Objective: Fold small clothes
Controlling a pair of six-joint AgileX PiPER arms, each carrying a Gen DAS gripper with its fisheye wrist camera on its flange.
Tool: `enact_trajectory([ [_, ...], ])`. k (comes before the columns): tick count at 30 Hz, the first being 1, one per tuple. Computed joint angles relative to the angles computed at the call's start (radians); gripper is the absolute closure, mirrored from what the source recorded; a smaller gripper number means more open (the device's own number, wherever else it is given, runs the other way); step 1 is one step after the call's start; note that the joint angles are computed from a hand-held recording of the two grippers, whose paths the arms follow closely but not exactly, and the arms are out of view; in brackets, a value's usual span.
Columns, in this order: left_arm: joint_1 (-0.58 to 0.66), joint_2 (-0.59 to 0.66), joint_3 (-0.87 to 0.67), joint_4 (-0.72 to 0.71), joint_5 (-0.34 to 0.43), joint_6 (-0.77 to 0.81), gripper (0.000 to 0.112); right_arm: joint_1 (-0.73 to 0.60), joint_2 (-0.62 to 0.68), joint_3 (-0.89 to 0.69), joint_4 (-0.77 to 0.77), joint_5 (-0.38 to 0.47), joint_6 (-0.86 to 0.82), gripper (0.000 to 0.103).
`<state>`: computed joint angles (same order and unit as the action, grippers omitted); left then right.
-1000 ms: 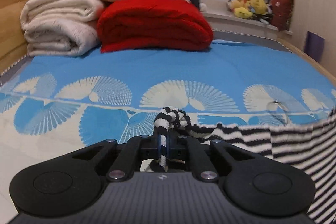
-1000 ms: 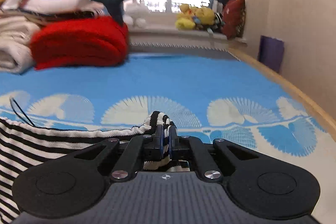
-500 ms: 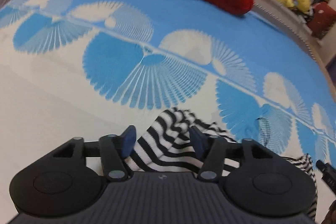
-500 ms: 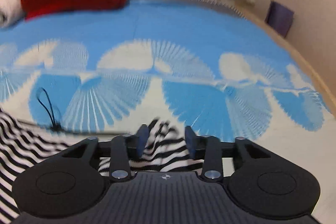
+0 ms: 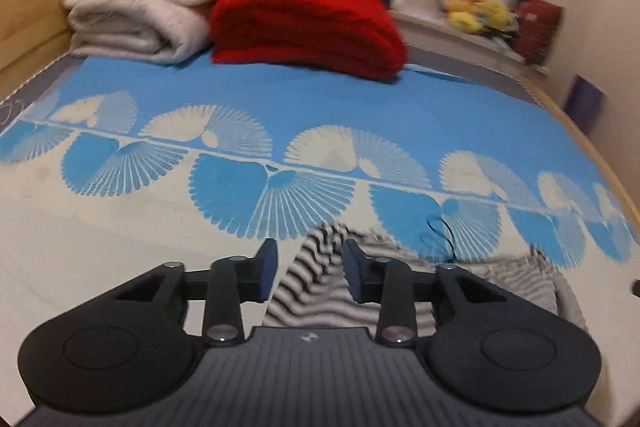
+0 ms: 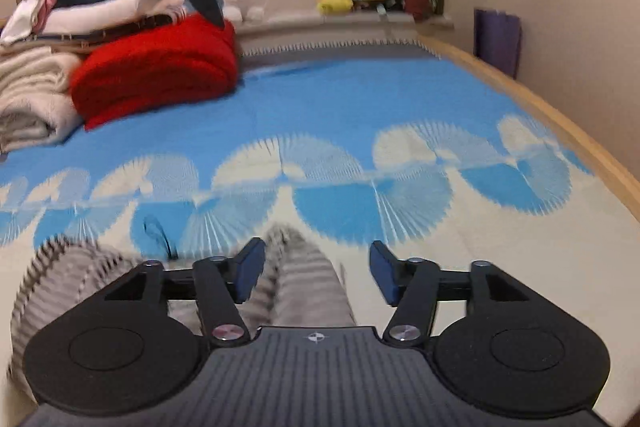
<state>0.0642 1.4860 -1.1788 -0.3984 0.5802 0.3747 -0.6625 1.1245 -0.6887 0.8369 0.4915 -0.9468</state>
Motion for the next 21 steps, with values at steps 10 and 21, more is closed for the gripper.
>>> enact_trajectory([
  [10,0.232,0.170,0.063,-0.208,0.260,0.136,0.079,-0.200,0.196,-0.046,-0.194,0.224,0.056,0.040],
  [21,0.190,0.350,-0.062,-0.016,0.308,-0.128,0.062,-0.106,0.287,-0.058,-0.321,0.241,0.162,0.040],
])
